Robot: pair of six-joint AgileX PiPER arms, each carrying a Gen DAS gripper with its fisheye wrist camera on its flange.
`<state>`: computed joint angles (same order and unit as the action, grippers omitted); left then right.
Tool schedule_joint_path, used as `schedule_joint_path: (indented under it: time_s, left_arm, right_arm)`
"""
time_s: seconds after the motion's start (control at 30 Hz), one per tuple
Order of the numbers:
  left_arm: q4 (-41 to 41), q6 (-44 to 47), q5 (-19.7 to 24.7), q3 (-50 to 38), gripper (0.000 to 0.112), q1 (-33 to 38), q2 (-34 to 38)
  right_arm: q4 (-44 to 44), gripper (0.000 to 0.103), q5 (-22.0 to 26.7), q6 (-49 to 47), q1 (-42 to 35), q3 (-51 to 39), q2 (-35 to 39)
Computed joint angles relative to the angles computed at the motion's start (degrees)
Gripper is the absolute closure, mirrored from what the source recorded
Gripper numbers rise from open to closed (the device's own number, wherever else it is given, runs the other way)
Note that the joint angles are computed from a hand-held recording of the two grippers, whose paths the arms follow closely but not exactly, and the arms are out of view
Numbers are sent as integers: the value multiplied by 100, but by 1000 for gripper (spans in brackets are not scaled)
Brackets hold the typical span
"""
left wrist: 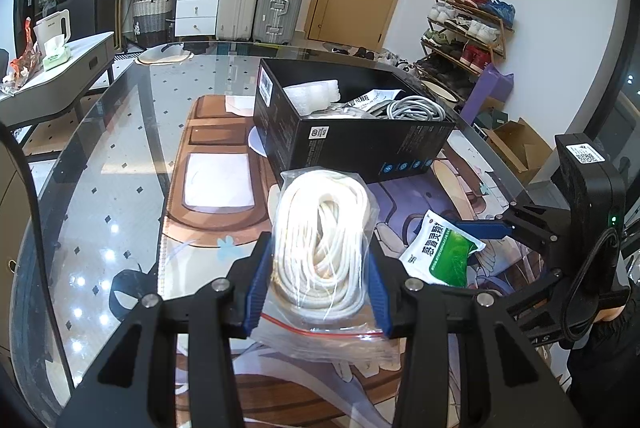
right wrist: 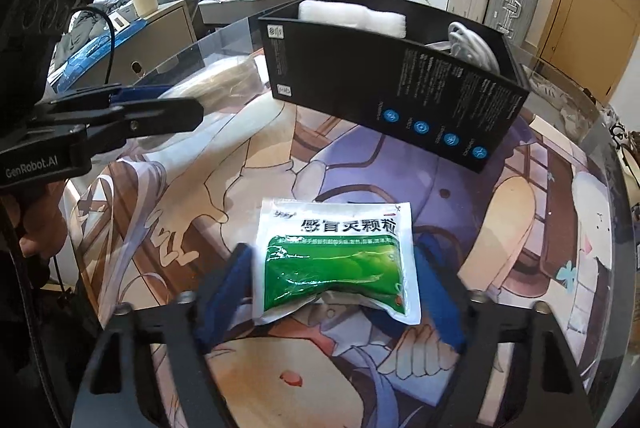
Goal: Organize soft objects
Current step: 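Lift the rope bag and medicine packet and carry both over the black box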
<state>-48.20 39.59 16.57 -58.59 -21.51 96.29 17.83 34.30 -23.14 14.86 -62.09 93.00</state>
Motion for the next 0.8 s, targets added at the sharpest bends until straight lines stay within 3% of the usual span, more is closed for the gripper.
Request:
schedule_joint_path:
  time_s: [0.07,0.23,0.8]
  left_arm:
    - [-62,61,-1,-5,70,1,10]
    - [-171,127,-80,31,70,-45,-8]
    - [-482,384,-152,148,70,-9,-250]
  right_arm:
    - [152,38,-33,-274,-10,41,-27]
    - [218,41,-138,-404,30,210,-135]
    - [431,43,-229,-415,-49,425,-651]
